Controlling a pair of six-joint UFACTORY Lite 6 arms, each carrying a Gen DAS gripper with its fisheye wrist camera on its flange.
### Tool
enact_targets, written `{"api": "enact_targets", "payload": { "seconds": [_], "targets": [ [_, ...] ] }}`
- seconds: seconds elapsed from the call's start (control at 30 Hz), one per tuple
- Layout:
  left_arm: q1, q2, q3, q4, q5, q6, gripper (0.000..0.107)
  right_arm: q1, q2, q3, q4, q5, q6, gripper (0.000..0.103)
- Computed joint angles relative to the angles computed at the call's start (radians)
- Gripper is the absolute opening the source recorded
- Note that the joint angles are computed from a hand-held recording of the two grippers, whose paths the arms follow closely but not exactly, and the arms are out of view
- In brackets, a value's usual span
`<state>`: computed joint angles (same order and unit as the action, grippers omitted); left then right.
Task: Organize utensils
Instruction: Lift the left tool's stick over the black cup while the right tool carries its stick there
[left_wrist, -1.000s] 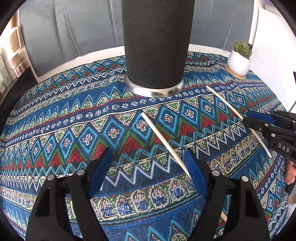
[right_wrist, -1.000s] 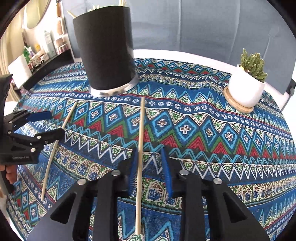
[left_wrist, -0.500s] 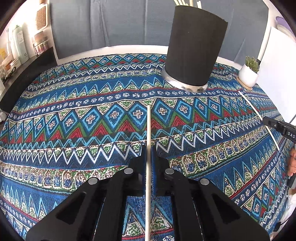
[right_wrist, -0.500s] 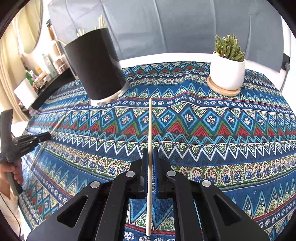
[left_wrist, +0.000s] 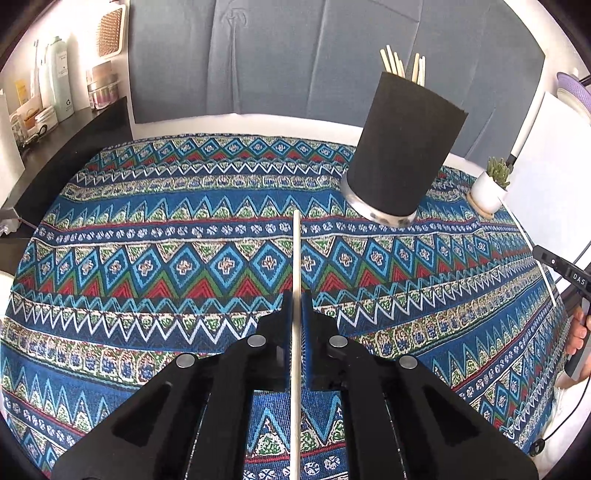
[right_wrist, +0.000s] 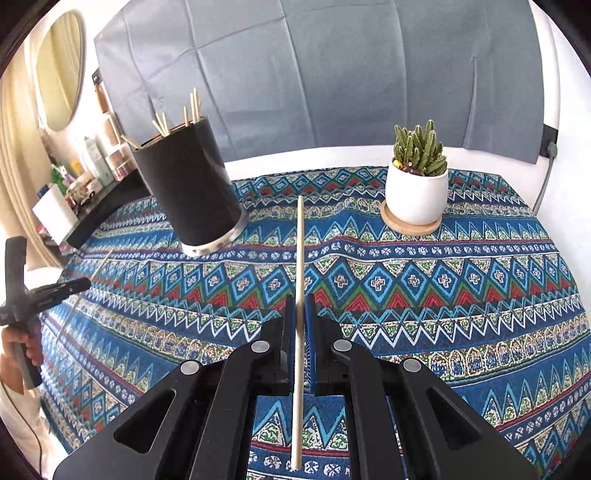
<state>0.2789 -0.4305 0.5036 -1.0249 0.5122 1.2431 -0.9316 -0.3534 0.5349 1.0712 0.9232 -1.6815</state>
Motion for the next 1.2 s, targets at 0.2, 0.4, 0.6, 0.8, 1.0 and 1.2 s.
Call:
{"api": "enact_targets", "payload": {
  "seconds": [0.2, 0.4, 0.6, 0.8, 1.0, 1.2],
  "targets": [
    [-0.004, -0.049, 0.1, 0.089, 0.048, -0.11, 0.005, -0.008, -0.041, 0.06, 0.026, 0.056, 0.039, 0.005],
    [-0.088, -0.041, 0.199, 0.168, 0.024, -0.224, 0.005, 0.021, -0.053, 0.131, 0.063, 0.077, 0.099, 0.005],
    [-0.181, -0.039, 0.289, 0.225, -0.014, -0.285, 0.005, 0.069, -0.006, 0.24, 0.109, 0.083, 0.161, 0.005],
    [-0.273, 0.07, 0.435, 0.354, -0.064, -0.435, 0.005, 0.16, 0.047, 0.349, 0.147, 0.049, 0.228, 0.005],
    [-0.367, 0.212, 0.61, 0.488, -0.11, -0.585, 0.005, 0.208, 0.079, 0.391, 0.329, 0.03, 0.173, 0.005],
    [-0.389, 0.336, 0.773, 0.308, -0.08, -0.433, 0.005, 0.283, 0.16, 0.449, 0.507, 0.023, 0.097, 0.005]
  ]
}}
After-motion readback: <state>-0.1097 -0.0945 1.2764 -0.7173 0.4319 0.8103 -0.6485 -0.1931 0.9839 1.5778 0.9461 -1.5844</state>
